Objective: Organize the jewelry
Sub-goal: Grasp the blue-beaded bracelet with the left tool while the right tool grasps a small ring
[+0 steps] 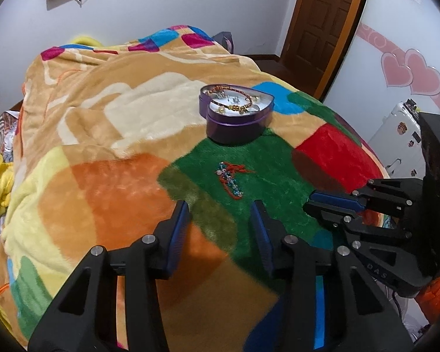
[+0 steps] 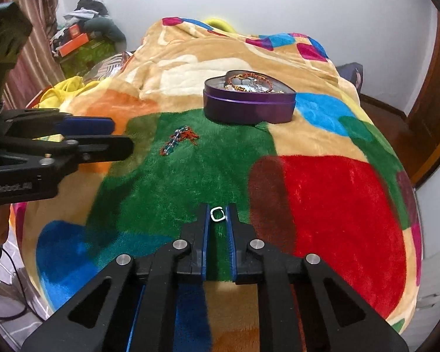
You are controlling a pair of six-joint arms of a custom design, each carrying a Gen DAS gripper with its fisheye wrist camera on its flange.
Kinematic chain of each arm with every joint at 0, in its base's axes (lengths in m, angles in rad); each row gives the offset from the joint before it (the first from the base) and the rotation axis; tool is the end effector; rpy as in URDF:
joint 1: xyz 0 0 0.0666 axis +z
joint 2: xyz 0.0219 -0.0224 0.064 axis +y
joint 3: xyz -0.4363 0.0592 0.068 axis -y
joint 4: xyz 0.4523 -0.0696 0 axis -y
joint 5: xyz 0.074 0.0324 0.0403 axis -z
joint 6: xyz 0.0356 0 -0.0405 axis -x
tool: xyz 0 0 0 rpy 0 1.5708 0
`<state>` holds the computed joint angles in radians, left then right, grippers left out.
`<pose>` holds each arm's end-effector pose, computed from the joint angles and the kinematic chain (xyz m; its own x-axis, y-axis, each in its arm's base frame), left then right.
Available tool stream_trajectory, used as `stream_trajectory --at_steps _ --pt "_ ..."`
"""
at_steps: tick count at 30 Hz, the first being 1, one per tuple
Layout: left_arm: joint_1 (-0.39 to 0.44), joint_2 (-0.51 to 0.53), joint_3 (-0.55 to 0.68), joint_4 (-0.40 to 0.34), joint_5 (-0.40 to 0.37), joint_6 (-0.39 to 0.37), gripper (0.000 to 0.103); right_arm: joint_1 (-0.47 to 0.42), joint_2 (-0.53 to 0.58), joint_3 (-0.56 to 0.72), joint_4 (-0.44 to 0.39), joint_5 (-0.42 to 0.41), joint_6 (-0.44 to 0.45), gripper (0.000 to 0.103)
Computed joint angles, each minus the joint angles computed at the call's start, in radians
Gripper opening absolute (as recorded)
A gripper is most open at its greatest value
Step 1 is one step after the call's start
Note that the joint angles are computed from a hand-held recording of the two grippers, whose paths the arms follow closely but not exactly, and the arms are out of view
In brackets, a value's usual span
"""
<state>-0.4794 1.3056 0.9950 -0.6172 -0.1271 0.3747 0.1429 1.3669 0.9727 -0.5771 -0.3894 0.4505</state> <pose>0.4182 -0.2128 0.3436 -0.8036 0.0086 -0.5951 0.1031 0.9868 -0.1250 0.4712 0.0810 0.3095 -0.5860 -0.4913 -0.6444 -0.6653 0.7457 0.0365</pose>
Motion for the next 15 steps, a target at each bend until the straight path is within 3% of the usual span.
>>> stream_trajectory --at_steps 12,15 --pt "0.013 0.095 0.051 -0.003 0.059 -0.01 0.029 -0.029 0.008 0.028 0.028 -0.026 -0.05 0.01" --pt "0.018 0.109 0.057 0.003 0.065 -0.009 0.018 -0.034 0.01 0.035 0.04 -0.029 -0.065 0.01"
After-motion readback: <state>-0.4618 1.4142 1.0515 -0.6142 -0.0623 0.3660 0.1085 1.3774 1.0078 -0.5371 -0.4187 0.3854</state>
